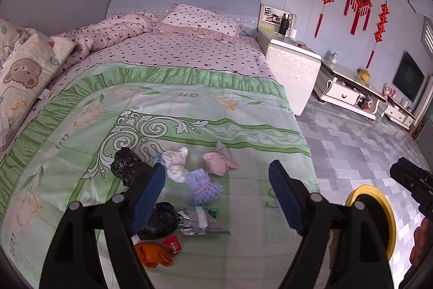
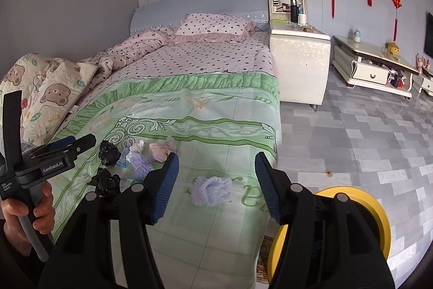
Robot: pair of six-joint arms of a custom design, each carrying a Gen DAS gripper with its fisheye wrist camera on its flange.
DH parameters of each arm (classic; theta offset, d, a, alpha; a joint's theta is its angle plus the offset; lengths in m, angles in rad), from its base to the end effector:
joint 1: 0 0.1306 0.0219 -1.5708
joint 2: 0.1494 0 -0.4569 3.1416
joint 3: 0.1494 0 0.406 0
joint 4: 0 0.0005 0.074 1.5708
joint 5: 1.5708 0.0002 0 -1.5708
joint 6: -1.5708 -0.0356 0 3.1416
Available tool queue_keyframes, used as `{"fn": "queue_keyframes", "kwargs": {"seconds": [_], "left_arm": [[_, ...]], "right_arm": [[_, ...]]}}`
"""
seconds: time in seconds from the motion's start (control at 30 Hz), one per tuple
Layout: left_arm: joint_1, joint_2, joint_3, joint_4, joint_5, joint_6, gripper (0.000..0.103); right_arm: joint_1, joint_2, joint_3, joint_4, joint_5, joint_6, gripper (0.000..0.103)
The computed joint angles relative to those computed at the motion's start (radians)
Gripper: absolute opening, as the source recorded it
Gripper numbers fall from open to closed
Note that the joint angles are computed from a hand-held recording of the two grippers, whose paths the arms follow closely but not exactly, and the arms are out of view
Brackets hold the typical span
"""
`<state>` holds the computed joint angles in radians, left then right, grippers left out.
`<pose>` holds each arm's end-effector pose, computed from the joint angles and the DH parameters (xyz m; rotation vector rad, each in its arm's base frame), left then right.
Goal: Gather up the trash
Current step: 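Move both tools back over the remaining trash on the bed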
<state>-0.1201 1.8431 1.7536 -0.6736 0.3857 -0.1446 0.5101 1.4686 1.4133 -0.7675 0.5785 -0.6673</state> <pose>0.6838 -0.0965 0.4371 0.4930 2.2508 -0.4364 0.4629 0.2361 0.4883 0.4323 2.1902 -0.0656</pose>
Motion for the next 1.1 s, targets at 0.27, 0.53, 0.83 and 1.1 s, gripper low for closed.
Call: {"fn": "queue_keyframes", "kwargs": {"seconds": [0.27,0.53,0.83,1.1], "left_arm": [[0.034,0.068,0.069,-0.016,-0.033,0.011,0.076],[0.057,0.165,0.160,-0.058,-0.078,0.022,0.077],[0.065,0.266,0.251,-0.104,-0.131,0.031,0.077],[0.063,0.346,0.333,-0.149,-0.173,0.043,0.077]], "right_arm": [[-0.018,0.067,0.036,0.003,-0.045,0.025,0.058],[-0.042,0.134,0.056,0.020,-0.100,0.042,0.059],[-0.077,0.206,0.065,0.041,-0.171,0.056,0.059],[-0.104,0.252,0.055,0.039,-0.210,0.048,0.059]]}}
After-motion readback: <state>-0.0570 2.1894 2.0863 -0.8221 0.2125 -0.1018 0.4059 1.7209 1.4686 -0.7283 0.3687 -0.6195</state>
